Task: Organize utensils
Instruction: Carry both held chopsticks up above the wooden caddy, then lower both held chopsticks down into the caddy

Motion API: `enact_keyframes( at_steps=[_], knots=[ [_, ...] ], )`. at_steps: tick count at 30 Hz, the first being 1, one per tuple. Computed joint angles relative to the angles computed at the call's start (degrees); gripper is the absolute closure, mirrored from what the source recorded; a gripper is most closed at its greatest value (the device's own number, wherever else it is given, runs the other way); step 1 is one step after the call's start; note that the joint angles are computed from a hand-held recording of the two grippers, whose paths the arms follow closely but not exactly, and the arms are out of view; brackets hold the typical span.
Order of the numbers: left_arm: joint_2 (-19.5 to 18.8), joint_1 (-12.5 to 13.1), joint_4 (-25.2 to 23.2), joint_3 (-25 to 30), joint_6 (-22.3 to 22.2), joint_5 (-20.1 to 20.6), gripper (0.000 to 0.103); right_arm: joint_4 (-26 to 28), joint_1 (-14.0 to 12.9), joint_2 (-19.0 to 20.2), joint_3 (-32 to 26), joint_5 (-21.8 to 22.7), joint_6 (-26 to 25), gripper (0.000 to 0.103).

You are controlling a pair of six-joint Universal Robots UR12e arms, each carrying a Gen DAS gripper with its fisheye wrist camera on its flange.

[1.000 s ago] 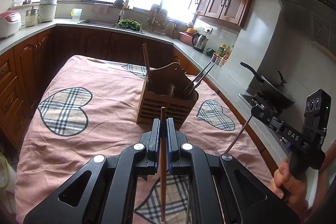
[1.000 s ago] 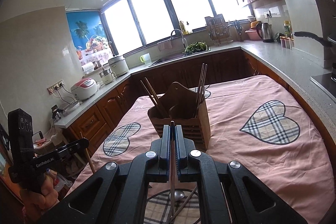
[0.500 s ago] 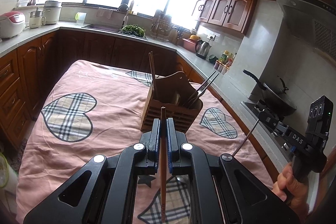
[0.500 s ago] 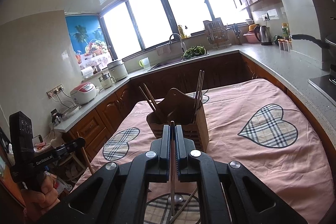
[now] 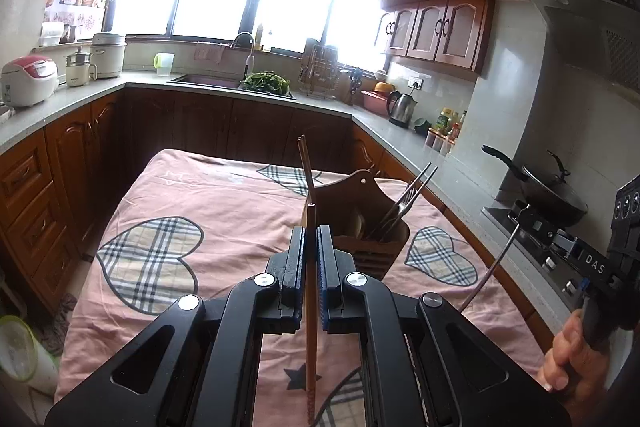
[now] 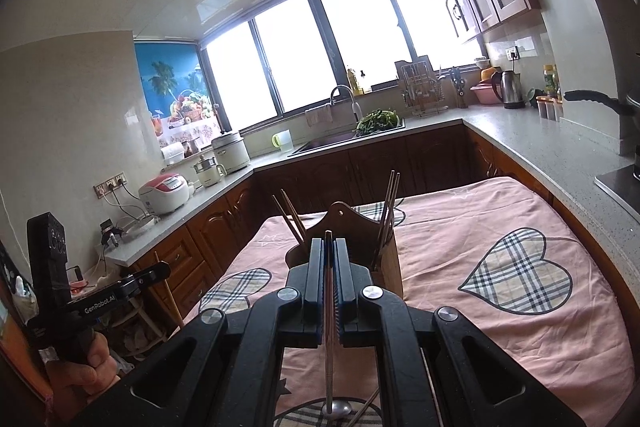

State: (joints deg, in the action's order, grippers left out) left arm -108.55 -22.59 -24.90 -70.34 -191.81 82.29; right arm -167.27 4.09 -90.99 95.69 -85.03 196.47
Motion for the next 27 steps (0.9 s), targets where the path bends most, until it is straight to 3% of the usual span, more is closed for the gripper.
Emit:
enact_keyframes(
  at_steps=[13, 20, 27],
  knots=[
    [-3.19, 0.29, 0.08, 4.82, -0.84, 1.2, 0.098, -2.22, -0.32, 2.16, -2.55, -0.09, -0.23, 0.099],
    [-5.05, 0.69, 0.58, 7.74, -2.91, -0.09, 0.098, -3.57, -0.88, 3.56, -4.28, -0.4, 0.84, 0.099],
    [-7.7, 0.77, 2.85, 12.24, -4.31, 0.24, 0.098, -5.42, -1.18, 5.59, -7.21, -1.68, 0.98, 0.099]
  ],
)
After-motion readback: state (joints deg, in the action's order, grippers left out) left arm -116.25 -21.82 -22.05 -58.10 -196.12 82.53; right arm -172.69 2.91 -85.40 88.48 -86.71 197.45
